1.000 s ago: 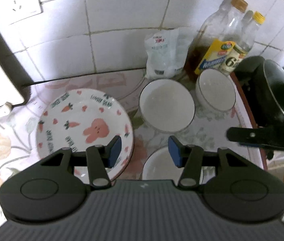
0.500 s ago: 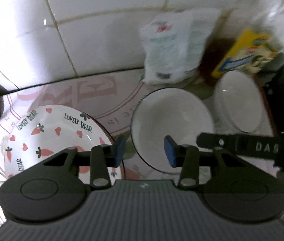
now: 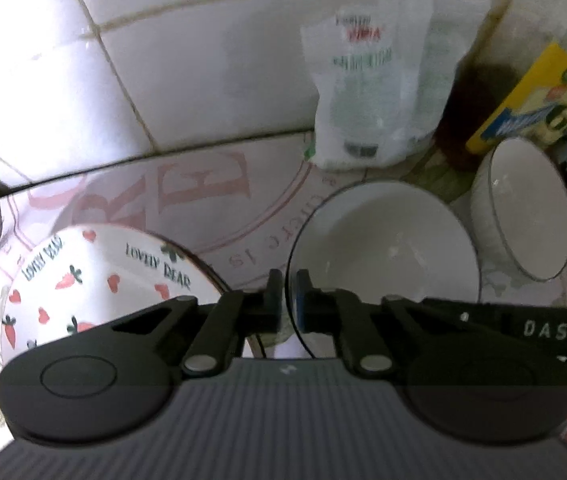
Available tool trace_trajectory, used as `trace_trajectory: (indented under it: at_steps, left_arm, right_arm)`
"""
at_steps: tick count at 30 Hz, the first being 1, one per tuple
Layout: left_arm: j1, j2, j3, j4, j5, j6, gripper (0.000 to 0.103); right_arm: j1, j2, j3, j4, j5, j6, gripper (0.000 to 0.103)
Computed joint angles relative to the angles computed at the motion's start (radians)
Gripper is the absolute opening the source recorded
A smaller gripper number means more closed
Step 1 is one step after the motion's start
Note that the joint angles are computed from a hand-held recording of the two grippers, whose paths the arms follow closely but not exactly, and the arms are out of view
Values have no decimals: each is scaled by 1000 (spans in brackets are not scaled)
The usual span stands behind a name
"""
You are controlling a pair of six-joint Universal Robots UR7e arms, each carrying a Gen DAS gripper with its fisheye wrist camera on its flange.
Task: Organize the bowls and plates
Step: 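Carry the second bowl into the first bowl and open both grippers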
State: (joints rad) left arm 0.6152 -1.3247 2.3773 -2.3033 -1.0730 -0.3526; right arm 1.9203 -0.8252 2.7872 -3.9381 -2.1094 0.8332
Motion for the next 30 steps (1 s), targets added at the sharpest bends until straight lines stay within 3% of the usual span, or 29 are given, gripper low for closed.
trace_trajectory:
  at_steps: [4,9,12,16,23,30]
  left_arm:
    - [-23,-18,26,-20,7,4,5]
    - [-70,-90,25,72,9,-50,5]
    - [-112,-141,14,177,8,-81,5]
    - [-128,-234,-9,301,-58,-165,5]
    - [-237,-389,-8,479,-103,-248,7]
    - [-328,-518,8,574,-147,-296,8]
  right_arm:
    - [-9,-52,-17,109,5,-29,18]
    - [-3,-117,-17,192,49,6,18]
    - [71,-189,-33,317,17,56,18]
    - [171,-281,-63,500,-24,140,18]
    - [347,-416,-128,826,-79,291,18]
    - [524,-527,-189,1175,-142,488,18]
